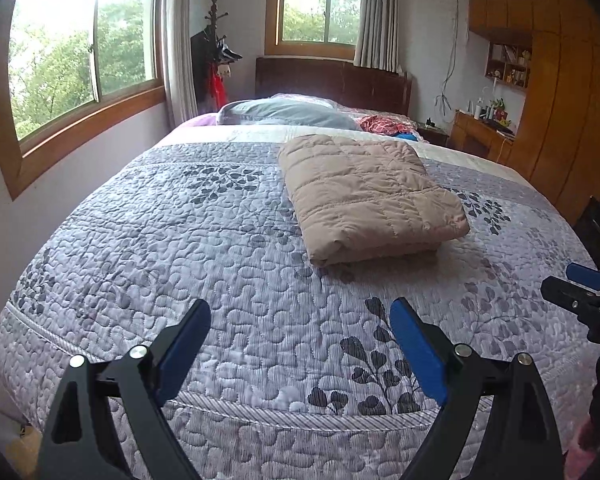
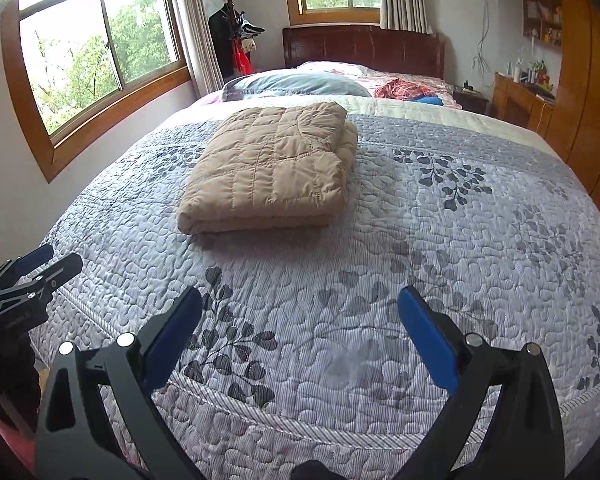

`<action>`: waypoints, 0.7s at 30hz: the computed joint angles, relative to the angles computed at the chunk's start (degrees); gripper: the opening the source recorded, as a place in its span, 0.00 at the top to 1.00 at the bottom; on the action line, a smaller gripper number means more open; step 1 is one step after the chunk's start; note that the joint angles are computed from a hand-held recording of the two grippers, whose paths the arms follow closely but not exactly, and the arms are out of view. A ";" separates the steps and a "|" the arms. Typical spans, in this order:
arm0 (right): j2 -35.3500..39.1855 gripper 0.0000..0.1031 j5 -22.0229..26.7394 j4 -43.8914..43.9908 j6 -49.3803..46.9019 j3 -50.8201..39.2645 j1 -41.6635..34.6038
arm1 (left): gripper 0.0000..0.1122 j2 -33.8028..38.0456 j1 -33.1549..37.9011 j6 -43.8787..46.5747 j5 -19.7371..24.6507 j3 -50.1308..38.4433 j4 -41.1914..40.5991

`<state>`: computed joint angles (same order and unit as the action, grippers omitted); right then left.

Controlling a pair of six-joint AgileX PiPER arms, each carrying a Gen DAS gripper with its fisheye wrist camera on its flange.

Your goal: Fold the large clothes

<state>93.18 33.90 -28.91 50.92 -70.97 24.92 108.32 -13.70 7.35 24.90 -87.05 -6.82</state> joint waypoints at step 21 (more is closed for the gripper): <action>1.21 0.05 -0.04 0.85 -0.78 -0.60 0.37 | 0.19 0.28 -0.32 0.55 -0.48 0.19 -0.04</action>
<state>94.39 33.86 -28.06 50.14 -71.57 25.29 108.60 -14.02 7.90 24.42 -86.86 -6.86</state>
